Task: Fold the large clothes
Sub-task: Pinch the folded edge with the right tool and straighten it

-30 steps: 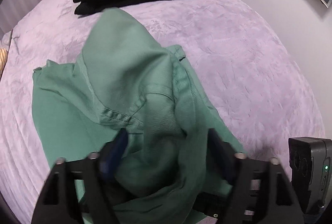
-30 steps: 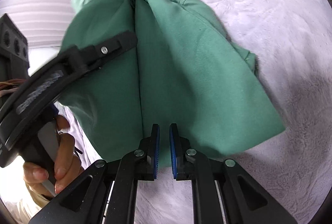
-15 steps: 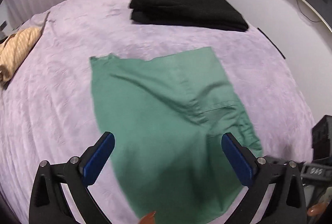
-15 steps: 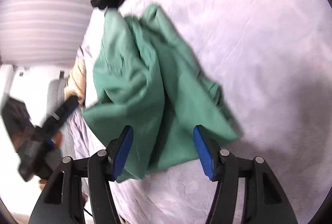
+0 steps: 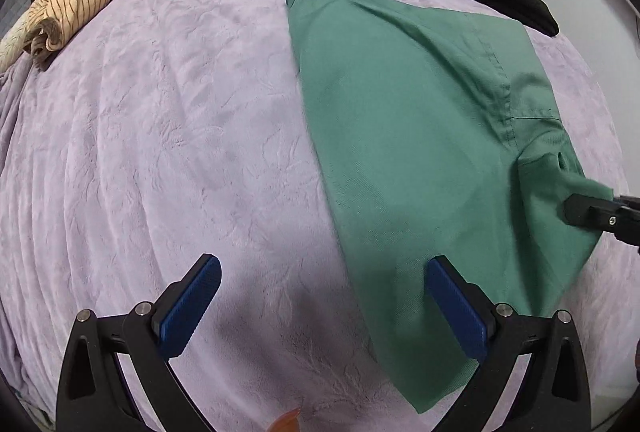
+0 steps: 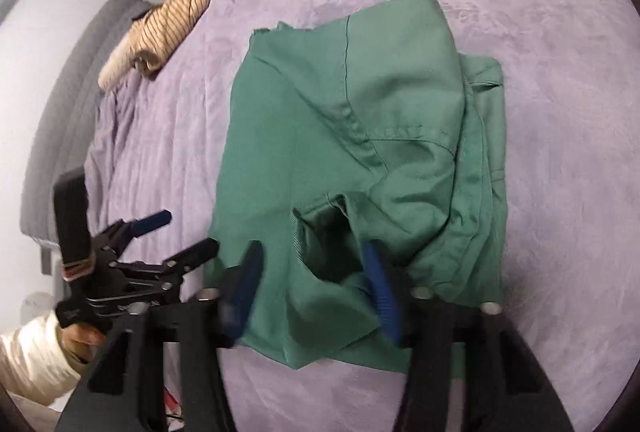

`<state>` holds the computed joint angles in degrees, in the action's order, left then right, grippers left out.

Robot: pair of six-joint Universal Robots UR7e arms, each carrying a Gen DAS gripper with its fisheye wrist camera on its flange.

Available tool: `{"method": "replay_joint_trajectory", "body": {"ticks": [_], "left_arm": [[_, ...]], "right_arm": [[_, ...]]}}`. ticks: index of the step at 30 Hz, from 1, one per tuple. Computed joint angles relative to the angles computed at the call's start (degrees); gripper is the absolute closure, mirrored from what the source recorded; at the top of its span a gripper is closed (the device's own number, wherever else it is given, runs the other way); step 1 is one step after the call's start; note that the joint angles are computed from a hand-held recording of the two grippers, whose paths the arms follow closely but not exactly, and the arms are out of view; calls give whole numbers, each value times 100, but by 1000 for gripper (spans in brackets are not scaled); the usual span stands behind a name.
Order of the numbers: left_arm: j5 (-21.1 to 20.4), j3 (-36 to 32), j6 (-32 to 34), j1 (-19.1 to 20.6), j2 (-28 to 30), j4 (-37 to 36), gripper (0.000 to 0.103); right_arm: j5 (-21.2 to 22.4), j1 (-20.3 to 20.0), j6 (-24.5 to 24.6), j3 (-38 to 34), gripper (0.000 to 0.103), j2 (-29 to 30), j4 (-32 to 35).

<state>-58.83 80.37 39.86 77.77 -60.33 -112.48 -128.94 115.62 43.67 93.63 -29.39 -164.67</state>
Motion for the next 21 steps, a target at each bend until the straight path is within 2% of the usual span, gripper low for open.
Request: {"method": "replay_joint_trajectory", "body": {"ticks": [1,3,5,6,7,9,12,15,17,18,19,20,21], "left_arm": [[-40,-2,13,9,-22,-5,0],[-88,-29,39,42,-29,44,0],[4,13,66,89,-17,75,0],[47,62,128,121,-14,39,0],[38,81,134,170,-8,75,0],[38,82,34,227,1,154,0],[58,153,99,221,-50,48,0],[93,186,216,199,-80,15,0],[95,209,237,194,-106,5,0],[93,207,211,196,-106,23,0],[96,213,170,193,-112,29,0],[105,219,119,187,-118,37,0],[115,193,73,178,-102,62,0]], "right_arm": [[-66,64,107,24,97,-22,185],[-425,171,506,235,97,-122,350],[-421,204,1291,743,97,-376,457],[-345,160,1660,1085,97,-450,269],[-152,67,1818,1380,97,-456,-159],[156,-115,2012,1767,97,-318,-955],[-31,-72,2073,1772,97,-193,-1114],[-197,129,2220,1983,92,-287,-1728],[-615,357,2257,1950,72,-457,-1509],[-795,433,2093,1927,62,-540,-1526],[-891,461,1905,1912,40,-604,-1610],[-928,432,1618,1837,36,-631,-1735],[-891,339,1276,1744,36,-653,-1846]]}}
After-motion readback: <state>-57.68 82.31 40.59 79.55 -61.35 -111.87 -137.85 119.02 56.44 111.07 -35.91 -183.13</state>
